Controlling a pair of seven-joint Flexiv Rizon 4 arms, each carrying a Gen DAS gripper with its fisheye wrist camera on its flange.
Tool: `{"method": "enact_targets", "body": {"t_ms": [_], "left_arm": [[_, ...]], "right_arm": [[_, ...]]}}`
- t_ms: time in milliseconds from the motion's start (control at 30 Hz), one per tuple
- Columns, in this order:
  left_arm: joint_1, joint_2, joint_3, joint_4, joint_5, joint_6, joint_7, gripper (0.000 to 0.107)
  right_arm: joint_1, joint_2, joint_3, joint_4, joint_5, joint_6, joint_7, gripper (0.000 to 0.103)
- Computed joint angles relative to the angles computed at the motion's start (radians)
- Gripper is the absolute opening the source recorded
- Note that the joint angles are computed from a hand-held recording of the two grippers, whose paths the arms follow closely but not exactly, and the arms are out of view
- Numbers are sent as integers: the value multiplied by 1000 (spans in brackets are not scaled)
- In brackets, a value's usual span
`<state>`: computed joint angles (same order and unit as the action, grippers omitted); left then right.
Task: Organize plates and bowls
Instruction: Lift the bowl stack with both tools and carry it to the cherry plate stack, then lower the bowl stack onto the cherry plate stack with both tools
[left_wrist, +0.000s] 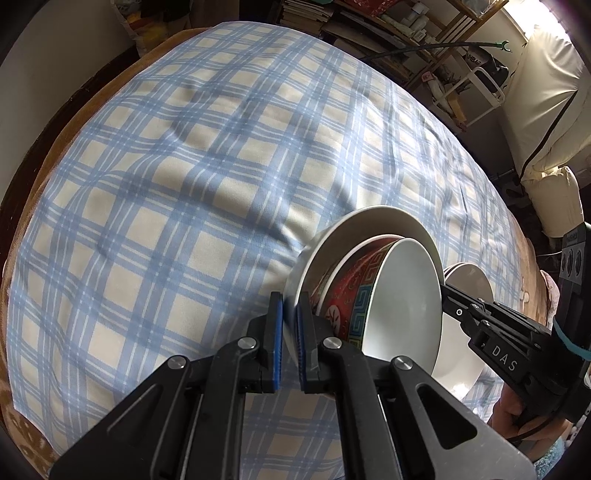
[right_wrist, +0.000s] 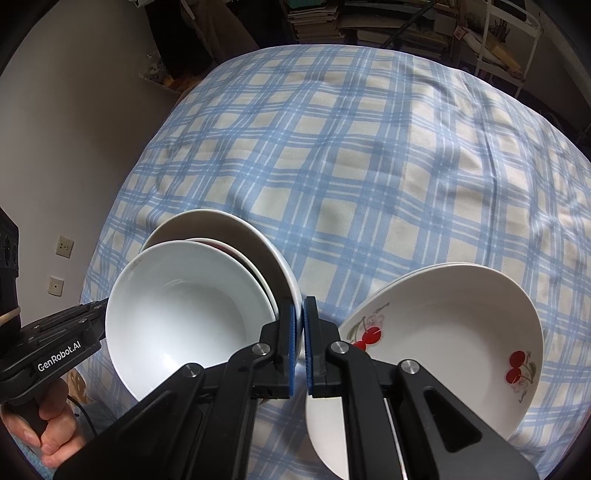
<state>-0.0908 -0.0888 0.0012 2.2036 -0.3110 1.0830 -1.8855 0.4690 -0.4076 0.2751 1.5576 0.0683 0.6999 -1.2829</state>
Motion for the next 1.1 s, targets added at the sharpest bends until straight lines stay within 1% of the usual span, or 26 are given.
{"method": "enact_targets", "body": {"t_ms": [233, 400, 633, 867, 933, 1100], "left_arm": [[-4, 32, 1, 14, -17, 3, -12, 4], [-8, 49, 2, 4, 20, -7, -37, 4], [-22, 63, -9, -20, 33, -14, -49, 4], [-44, 42, -29, -85, 65, -60, -76, 4], [-54, 30, -36, -103, 61, -67, -82, 4], [-77, -15, -55, -154, 40, -75, -78, 4]], "right_arm": [[-8, 30, 4, 10, 13, 7, -12, 8], [-3, 59, 1, 38, 2, 25, -4, 7], [-16, 109, -5, 66, 0, 33, -1, 7], [-32, 161, -20, 104, -21, 22, 25, 7], [-37, 178, -26, 122, -35, 20, 33, 7], [-70, 217, -37, 154, -24, 16, 32, 7]]}}
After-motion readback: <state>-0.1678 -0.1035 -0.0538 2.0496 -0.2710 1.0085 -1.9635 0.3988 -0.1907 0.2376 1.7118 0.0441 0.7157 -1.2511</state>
